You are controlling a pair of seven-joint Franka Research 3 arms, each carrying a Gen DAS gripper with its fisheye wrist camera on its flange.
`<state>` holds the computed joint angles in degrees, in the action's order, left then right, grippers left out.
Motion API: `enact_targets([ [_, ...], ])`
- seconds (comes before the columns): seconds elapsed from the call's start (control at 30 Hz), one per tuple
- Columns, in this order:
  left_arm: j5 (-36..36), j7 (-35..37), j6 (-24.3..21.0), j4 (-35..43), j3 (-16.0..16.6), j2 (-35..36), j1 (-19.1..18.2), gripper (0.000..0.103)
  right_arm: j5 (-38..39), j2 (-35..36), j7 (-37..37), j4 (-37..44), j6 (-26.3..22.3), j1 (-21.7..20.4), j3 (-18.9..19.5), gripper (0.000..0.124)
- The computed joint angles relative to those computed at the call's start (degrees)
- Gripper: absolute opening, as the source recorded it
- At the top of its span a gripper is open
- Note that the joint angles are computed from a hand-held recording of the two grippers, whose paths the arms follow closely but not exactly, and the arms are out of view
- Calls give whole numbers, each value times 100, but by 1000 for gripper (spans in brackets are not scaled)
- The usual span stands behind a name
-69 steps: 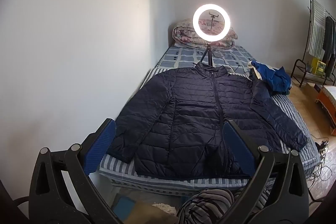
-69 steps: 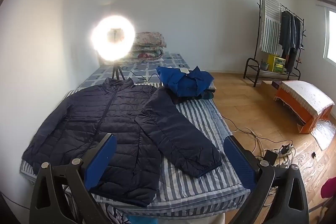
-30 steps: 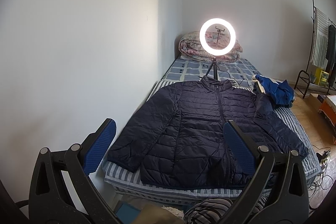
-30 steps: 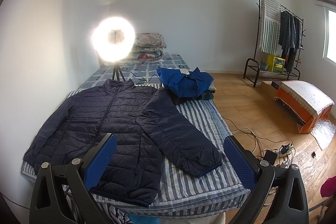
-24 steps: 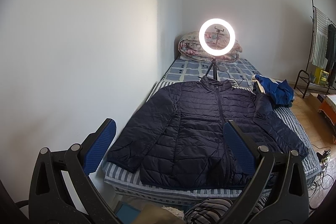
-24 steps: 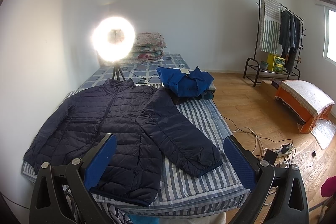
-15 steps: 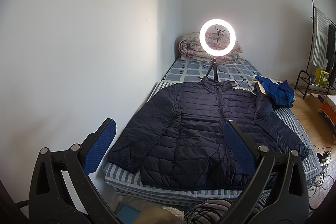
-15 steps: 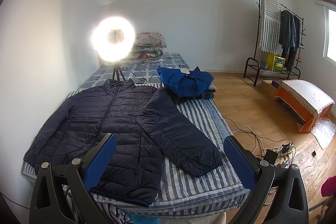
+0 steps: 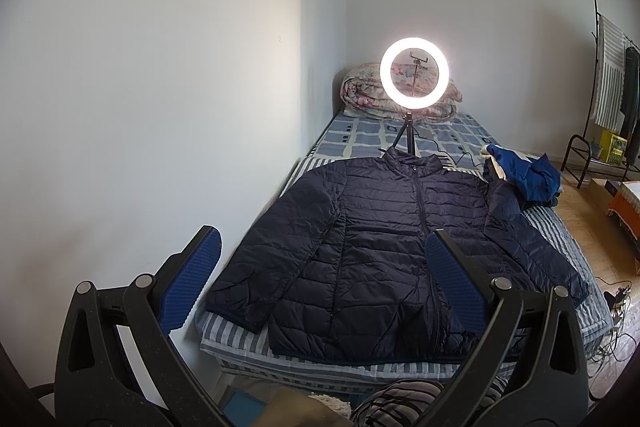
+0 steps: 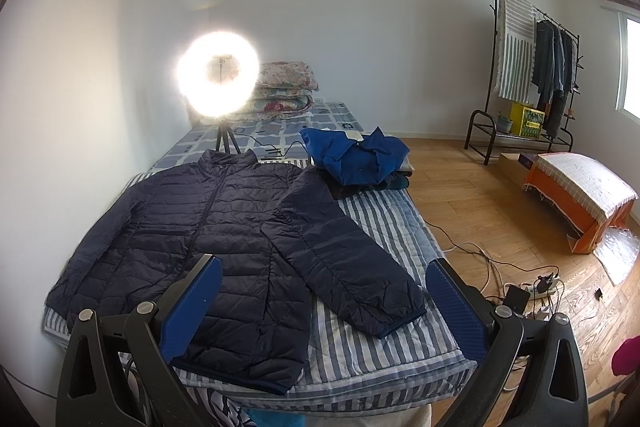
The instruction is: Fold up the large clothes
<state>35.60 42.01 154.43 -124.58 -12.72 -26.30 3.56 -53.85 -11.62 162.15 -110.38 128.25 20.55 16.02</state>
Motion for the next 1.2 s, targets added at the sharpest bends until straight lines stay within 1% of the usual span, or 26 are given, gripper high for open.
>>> enact_targets([
  [0.07,4,7,-9,41,2,32,4,103,-1,15,8,10,6,2,-1,103],
  [0.1,-1,-8,38,-72,17,-40,-13,103,-4,29,8,21,0,6,1,103],
  [0.3,-35,44,20,25,40,41,-2,103,-14,36,17,22,-9,30,-15,103],
  [0.33,14,-22,60,-102,-3,-62,7,103,-22,47,25,28,-10,32,-12,103],
  [0.63,2,-3,52,-87,5,-49,13,103,-52,119,4,82,2,59,-20,103],
  [0.8,-22,95,40,-59,89,-20,37,103,-90,232,-65,194,25,117,-52,103],
  [0.97,79,44,114,-220,90,-122,173,103,-117,419,-142,374,7,218,-96,103],
  [1.0,132,-42,119,-316,35,-200,216,103,-114,470,-171,437,-24,245,-107,103],
  [1.2,113,-44,203,-576,123,-361,287,103,-267,837,-357,922,-170,502,-187,103],
])
